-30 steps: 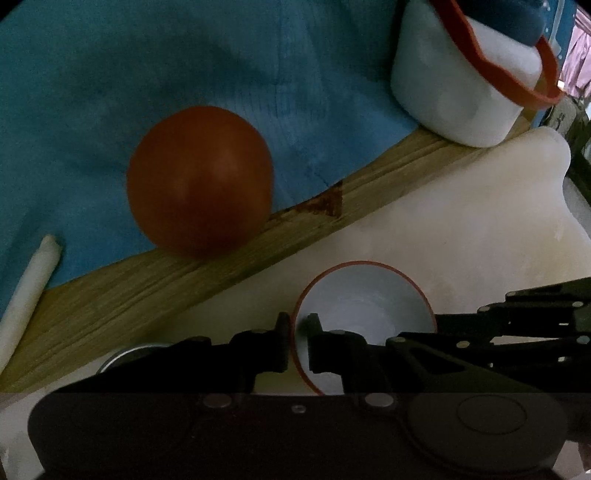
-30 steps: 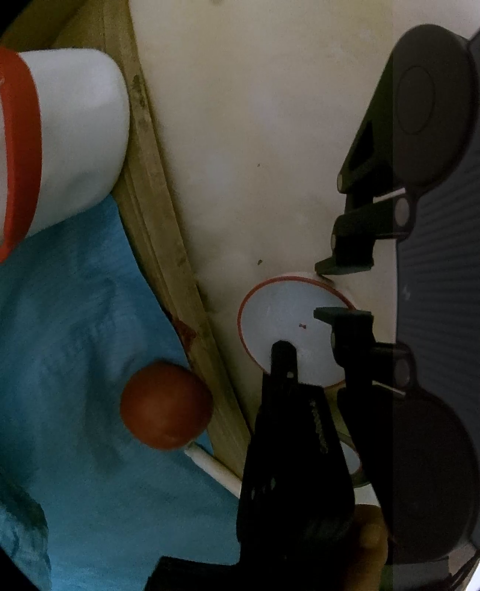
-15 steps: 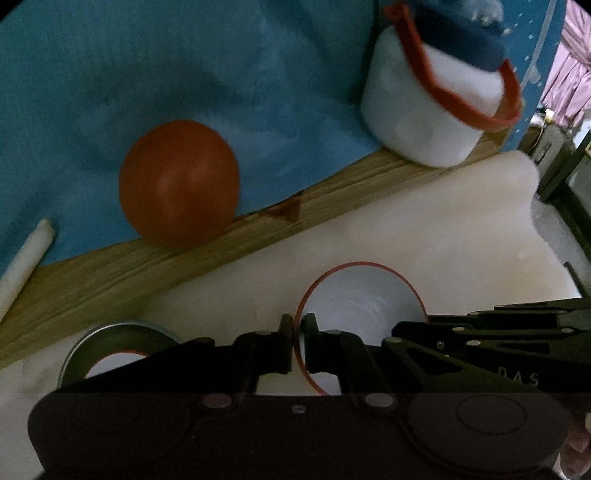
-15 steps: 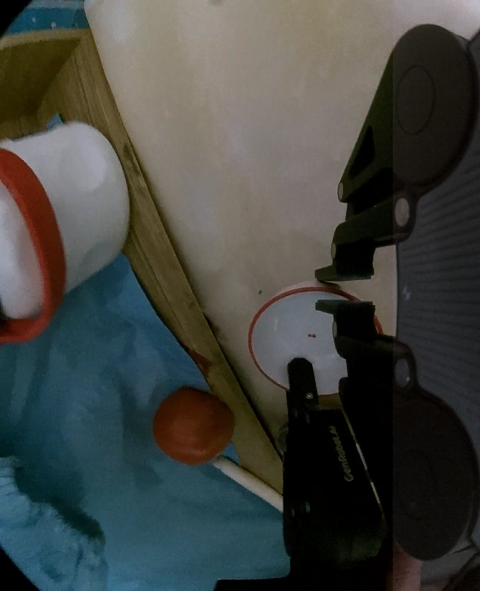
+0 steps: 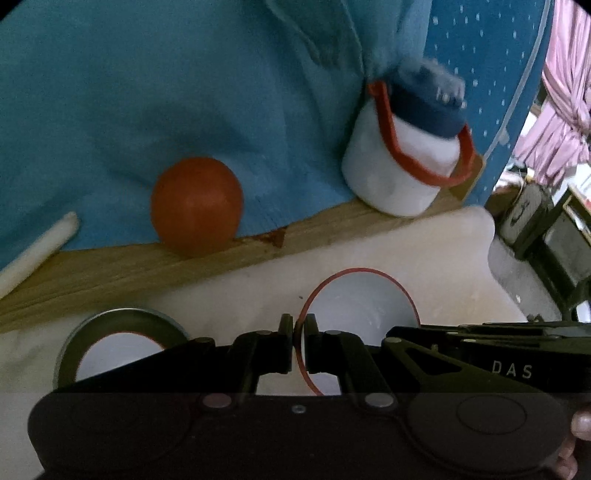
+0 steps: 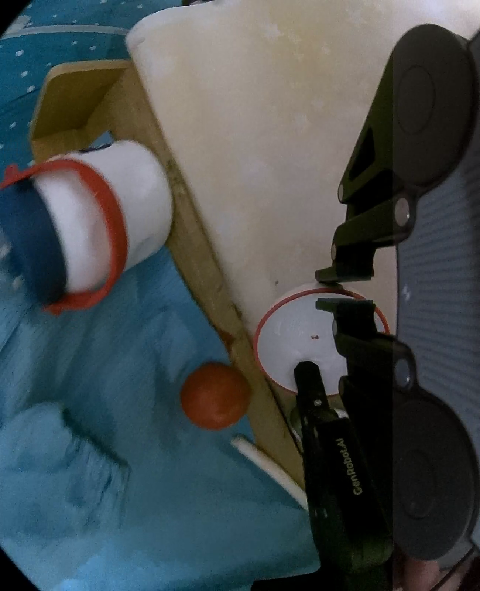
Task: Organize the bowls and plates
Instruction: 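Lift the second white bowl with both grippers and carry it over the bowl stack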
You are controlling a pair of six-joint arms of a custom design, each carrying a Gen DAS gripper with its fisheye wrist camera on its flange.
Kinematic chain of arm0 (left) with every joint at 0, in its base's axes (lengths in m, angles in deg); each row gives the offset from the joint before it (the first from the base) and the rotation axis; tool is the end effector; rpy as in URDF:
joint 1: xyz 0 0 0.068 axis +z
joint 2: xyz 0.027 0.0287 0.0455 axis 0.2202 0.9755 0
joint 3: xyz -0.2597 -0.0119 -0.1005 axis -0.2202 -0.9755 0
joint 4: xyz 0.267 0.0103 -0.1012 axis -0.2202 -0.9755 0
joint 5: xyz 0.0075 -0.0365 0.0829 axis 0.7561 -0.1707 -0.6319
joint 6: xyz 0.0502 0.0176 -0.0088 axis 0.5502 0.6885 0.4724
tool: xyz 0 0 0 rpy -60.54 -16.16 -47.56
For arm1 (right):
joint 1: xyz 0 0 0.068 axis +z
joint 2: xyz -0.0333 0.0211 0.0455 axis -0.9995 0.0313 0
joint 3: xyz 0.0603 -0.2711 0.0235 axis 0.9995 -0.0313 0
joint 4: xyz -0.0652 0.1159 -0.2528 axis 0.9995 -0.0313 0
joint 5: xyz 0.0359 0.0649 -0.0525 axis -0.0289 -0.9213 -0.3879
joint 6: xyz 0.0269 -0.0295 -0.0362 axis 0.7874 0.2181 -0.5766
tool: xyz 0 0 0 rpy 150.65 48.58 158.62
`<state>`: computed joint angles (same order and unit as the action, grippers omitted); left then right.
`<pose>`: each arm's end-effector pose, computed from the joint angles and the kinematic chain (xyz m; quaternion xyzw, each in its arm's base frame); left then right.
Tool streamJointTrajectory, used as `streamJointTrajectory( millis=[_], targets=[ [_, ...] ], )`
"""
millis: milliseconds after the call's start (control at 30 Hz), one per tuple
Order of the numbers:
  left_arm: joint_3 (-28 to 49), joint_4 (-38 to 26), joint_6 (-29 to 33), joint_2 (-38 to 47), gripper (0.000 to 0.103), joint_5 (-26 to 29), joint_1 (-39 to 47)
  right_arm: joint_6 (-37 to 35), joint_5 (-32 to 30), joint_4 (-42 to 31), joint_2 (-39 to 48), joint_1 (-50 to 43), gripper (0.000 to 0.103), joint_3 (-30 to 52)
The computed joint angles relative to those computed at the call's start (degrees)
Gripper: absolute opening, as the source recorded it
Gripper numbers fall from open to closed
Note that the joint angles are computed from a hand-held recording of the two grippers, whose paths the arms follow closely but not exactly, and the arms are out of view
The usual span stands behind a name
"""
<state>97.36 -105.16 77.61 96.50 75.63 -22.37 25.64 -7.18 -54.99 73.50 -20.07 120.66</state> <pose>0.2143 -0.1676 0.1909 0.4394 0.8224 -0.2452 0.2656 0.1177 0.2272 0.1936 0.3790 0.8386 0.1171 0.3734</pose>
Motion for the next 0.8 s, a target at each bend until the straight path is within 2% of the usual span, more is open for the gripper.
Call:
streamJointTrajectory(
  millis=[133,333,433,633,800],
  targets=[
    [-1.15,-1.01,0.51,-3.3,0.006,2.74,4.58,-4.53,-0.08,0.02,2.02,-0.92,0.009,3.71],
    [-1.7,-3.37,2.18,-5.69,0.005,6.3,13.37,-15.84,-2.03,5.4,5.82,-3.65,0.009,8.31],
    [-0.72,-4.46,2.96,-5.53,0.006,6.76,16.73,-21.04,-3.26,8.51,7.63,-5.02,0.009,10.18],
    [1.63,-5.1,3.77,-2.95,0.007,6.41,22.42,-32.37,-9.47,16.45,11.97,-9.71,0.009,12.77],
    [2.78,-4.53,3.32,-0.29,0.007,6.01,24.62,-38.45,-13.53,18.8,15.4,-12.71,0.009,15.63]
  ],
)
